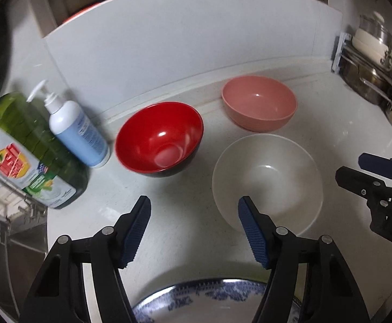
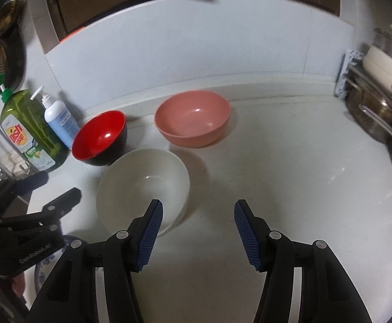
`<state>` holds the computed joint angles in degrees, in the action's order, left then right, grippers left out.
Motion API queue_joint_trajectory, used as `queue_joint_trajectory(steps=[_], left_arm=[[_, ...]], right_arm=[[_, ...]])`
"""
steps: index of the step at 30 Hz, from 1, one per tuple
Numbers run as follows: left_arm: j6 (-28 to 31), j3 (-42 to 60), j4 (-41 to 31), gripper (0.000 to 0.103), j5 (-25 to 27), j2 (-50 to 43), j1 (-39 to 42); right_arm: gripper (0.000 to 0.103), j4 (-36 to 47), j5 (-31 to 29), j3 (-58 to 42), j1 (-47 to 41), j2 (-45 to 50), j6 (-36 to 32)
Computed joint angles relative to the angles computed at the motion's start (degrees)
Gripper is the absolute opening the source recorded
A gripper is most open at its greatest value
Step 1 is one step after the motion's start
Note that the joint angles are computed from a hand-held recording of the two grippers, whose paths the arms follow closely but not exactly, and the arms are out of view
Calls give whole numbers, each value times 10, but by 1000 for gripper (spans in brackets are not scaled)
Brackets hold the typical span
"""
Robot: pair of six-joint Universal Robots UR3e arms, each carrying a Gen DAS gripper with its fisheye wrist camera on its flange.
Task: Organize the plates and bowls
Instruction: 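Move both grippers toward the rim of the white bowl, then close both grippers on the white bowl rim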
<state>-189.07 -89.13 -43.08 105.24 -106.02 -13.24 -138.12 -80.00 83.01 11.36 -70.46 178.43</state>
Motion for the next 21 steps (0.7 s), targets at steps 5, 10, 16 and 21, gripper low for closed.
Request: queue_joint_trajectory(steps=[5, 10, 16, 21], left_arm=[[1, 21, -7, 58, -32, -32, 13], [-3, 48, -22, 45, -56, -64, 19], [0, 80, -35, 33, -71, -94, 21], [-7, 91, -43, 22, -85, -104, 23]], right_arm=[[47, 45, 13, -60, 0, 52, -2], [40, 75, 22, -98, -2, 86, -5], [32, 103, 28, -141, -2, 122, -1], [22, 124, 30, -175, 4, 148, -5]])
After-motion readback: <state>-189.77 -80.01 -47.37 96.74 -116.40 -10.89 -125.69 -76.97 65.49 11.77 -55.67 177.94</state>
